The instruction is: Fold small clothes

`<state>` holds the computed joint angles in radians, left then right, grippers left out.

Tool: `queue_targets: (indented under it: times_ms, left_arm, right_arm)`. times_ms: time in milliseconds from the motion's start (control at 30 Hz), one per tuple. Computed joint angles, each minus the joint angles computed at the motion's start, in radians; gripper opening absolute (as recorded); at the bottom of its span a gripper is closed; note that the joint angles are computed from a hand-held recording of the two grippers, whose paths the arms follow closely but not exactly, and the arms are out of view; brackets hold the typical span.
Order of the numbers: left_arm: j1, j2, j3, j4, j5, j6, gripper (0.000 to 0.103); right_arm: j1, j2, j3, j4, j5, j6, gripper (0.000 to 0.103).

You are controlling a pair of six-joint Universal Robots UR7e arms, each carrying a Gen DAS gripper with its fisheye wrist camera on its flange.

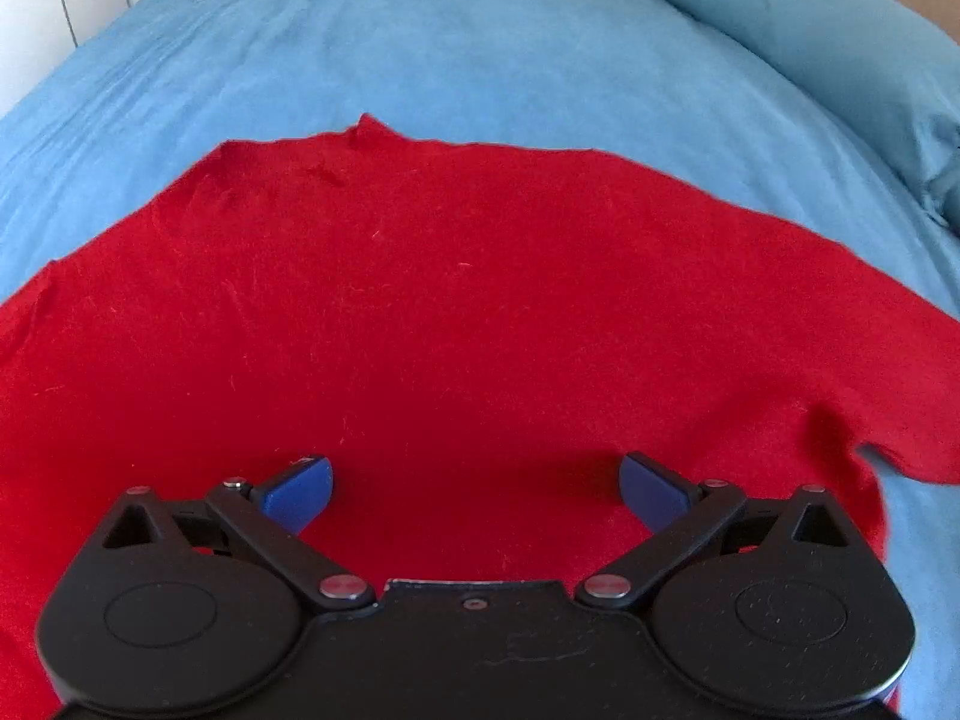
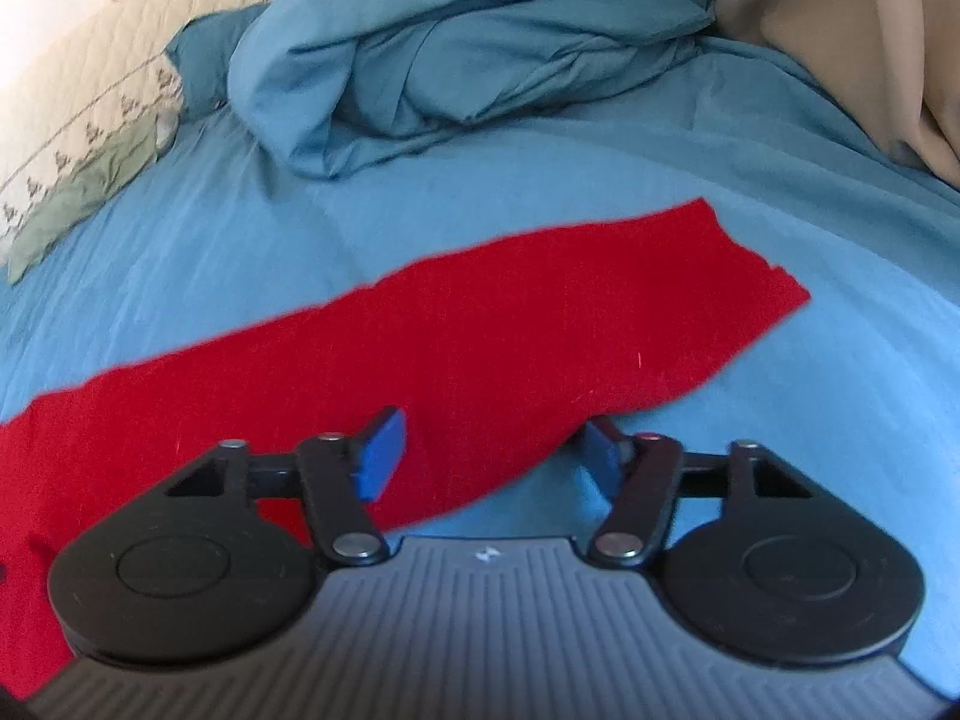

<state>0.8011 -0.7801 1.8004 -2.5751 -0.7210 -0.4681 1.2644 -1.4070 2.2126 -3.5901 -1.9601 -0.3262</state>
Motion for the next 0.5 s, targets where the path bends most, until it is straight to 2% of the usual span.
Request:
queue_targets:
  times_ms: [33, 100, 200, 367, 500]
  left_arm:
    - [0.001, 0.008, -0.001, -0.023, 0.013, 0.019, 0.103]
    - [0.004, 0.014, -0.012, -0.009, 0.018, 0.02, 0.103]
    - [0.016, 0.015, -0.032, 0.01, 0.005, 0.0, 0.103]
    - [0.043, -0.006, -0.052, 0.024, -0.032, 0.045, 0.103]
    - [0.043, -0.055, -0.016, -0.006, -0.01, 0.056, 0.103]
  right_arm:
    - [0.003, 0.01, -0.013, -0.006, -0.009, 0.004, 0.058]
    - [0.011, 0.026, -0.033, -0.016, -0.027, 0.005, 0.038]
    - [0.036, 0.044, -0.059, -0.021, -0.07, 0.001, 0.022]
    - [0.116, 0.054, -0.096, -0.014, -0.061, -0.027, 0.02]
    - [0.254, 0.101, -0.167, 0.034, -0.003, -0.056, 0.02]
